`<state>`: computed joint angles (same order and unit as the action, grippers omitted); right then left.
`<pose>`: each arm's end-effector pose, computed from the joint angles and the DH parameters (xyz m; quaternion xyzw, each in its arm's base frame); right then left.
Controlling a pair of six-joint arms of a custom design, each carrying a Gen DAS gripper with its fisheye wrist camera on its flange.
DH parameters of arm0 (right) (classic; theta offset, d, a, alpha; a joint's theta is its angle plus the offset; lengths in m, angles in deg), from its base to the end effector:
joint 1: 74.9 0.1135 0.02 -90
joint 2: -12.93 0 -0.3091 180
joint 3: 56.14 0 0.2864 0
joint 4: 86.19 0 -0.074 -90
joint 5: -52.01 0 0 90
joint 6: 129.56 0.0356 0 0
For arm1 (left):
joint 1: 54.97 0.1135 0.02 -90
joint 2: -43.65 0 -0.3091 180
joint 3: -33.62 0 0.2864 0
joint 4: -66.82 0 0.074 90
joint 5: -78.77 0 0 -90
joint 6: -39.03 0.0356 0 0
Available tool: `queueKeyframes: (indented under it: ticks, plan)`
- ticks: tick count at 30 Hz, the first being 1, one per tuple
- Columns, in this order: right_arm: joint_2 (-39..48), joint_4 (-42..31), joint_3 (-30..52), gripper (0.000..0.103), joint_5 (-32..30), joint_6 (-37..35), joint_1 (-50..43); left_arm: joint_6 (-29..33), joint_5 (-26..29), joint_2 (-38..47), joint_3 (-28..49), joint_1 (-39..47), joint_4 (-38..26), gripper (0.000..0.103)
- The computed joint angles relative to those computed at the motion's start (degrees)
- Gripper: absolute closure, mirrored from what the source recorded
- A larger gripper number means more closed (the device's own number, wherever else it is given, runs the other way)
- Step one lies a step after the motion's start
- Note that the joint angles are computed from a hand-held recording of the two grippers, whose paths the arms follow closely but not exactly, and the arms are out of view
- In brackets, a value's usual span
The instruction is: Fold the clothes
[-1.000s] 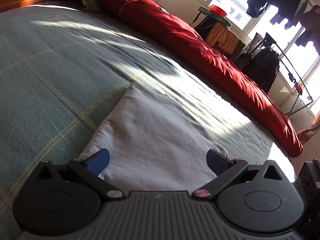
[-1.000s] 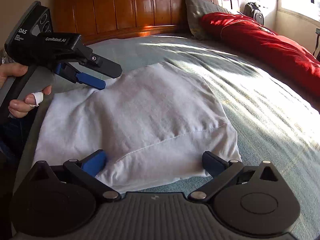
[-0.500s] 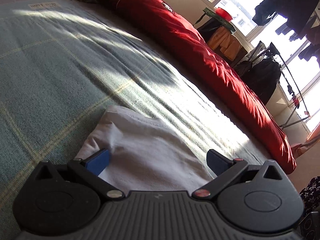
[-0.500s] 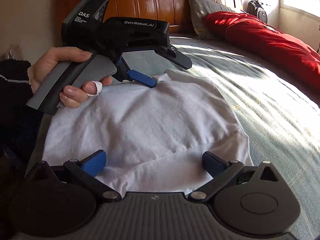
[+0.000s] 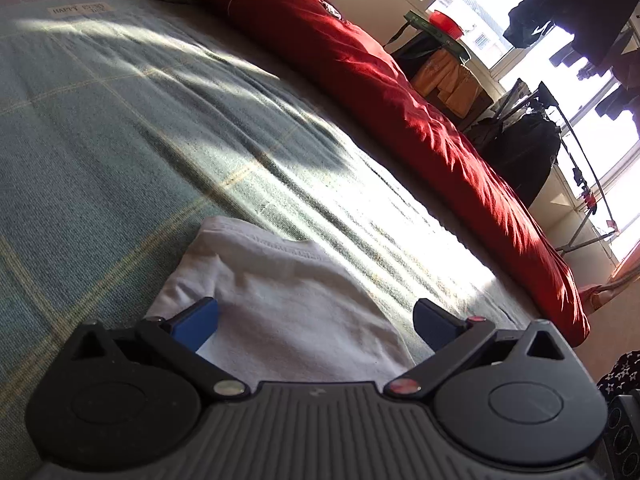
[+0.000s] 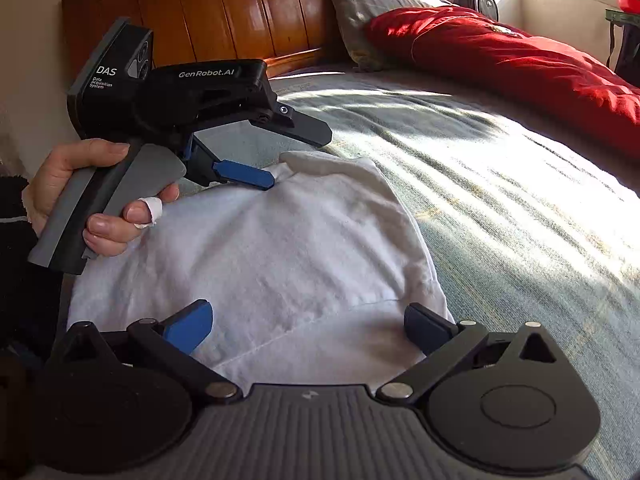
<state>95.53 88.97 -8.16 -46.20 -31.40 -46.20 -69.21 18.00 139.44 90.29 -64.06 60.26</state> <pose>0.2609 0.1486 0.1879 -0.1909 0.8821 0.1960 0.3835 0.3397 -0.0720 0.1651 0.0234 0.9009 -0.3133 0.2995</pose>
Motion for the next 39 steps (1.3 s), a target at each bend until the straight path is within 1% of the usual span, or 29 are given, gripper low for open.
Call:
queueKeyframes:
  ticks: [3,5,6,9,12,13,15,16,18,20,23,24,25,26,29,31,32,33,35,36,38,39]
  plan:
    - [-6.04,-1.17,-1.68,0.0,-3.45,1.25,1.33,4.95,-1.89,-8.03,-4.32,0.6,-4.77,0.001]
    - [-8.37,-1.75,-2.36,0.0,-4.46,0.44,4.42,7.66,-2.79,-15.22,-8.86,1.5,-7.58,0.001]
    - [-8.22,-2.04,-2.32,0.0,-3.39,-0.45,6.53,8.14,-3.22,-18.18,-10.9,1.83,-8.32,0.001]
    - [-6.09,-3.23,-2.01,0.0,-0.63,-2.55,11.46,9.19,-2.02,-26.92,-18.12,3.94,-9.96,0.001]
    - [-4.77,-4.53,-3.35,0.0,5.47,-2.7,15.59,9.55,-3.99,-31.68,-22.76,4.62,-13.03,0.001]
    - [-5.78,-5.7,-3.89,0.0,7.48,-2.29,16.54,8.77,-4.8,-34.53,-24.72,4.63,-13.87,0.001]
    - [-9.94,-8.93,-4.91,0.0,9.29,-0.35,17.95,6.28,-4.77,-43.53,-27.82,4.01,-16.3,0.001]
    - [-13.15,-11.06,-5.5,0.0,10.26,0.62,18.98,4.93,-4.79,-48.55,-29.04,3.55,-18.15,0.001]
    - [-19.64,-14.74,-6.93,0.0,14.38,2.68,22.18,1.26,-4.51,-57.08,-31.68,0.89,-19.31,0.001]
    - [-25.37,-19.61,-8.22,0.0,19.19,6.92,26.11,-3.3,-10.45,-61.92,-33.26,-7.23,-19.54,0.001]
    - [-33.07,-27.85,-9.6,0.0,26.0,15.44,33.13,-7.93,-24.34,-61.56,-35.2,-24.71,-15.25,0.001]
    - [-35.29,-30.74,-10.22,0.0,27.98,19.12,35.54,-9.4,-27.49,-60.23,-35.97,-29.08,-12.81,0.001]
    - [-37.39,-33.84,-10.71,0.0,30.08,23.13,38.26,-11.34,-30.04,-58.08,-36.82,-33.12,-9.87,0.001]
    - [-39.34,-37.12,-11.08,0.0,32.28,27.51,41.28,-13.06,-30.86,-55.15,-37.57,-35.88,-6.55,0.001]
    - [-43.44,-47.32,-11.83,0.0,39.49,43.08,52.6,-16.35,-35.27,-47.31,-38.09,-44.42,-0.14,0.001]
    - [-43.97,-53.53,-11.61,0.0,43.6,53.65,59.92,-16.39,-41.87,-46.32,-36.13,-50.73,-2.55,0.001]
    - [-43.81,-56.34,-11.42,0.0,45.4,58.69,63.36,-16.22,-43.01,-46.04,-35.65,-51.57,-2.31,0.001]
    - [-43.87,-57.97,-11.33,0.0,46.47,61.94,65.56,-16.04,-43.42,-45.77,-35.39,-51.69,-1.44,0.001]
    - [-44.73,-59.58,-11.64,0.0,47.42,66.41,68.0,-15.63,-44.19,-45.18,-34.87,-51.89,0.37,0.001]
    - [-45.03,-60.25,-11.74,0.0,47.83,68.28,68.96,-16.04,-44.1,-43.45,-34.2,-51.53,1.06,0.001]
    - [-44.72,-60.24,-11.55,0.0,47.98,68.67,68.65,-17.8,-43.32,-38.68,-32.91,-51.2,2.79,0.001]
    - [-44.55,-60.57,-11.39,0.0,48.31,69.29,69.27,-18.61,-45.07,-37.62,-32.42,-52.92,2.33,0.001]
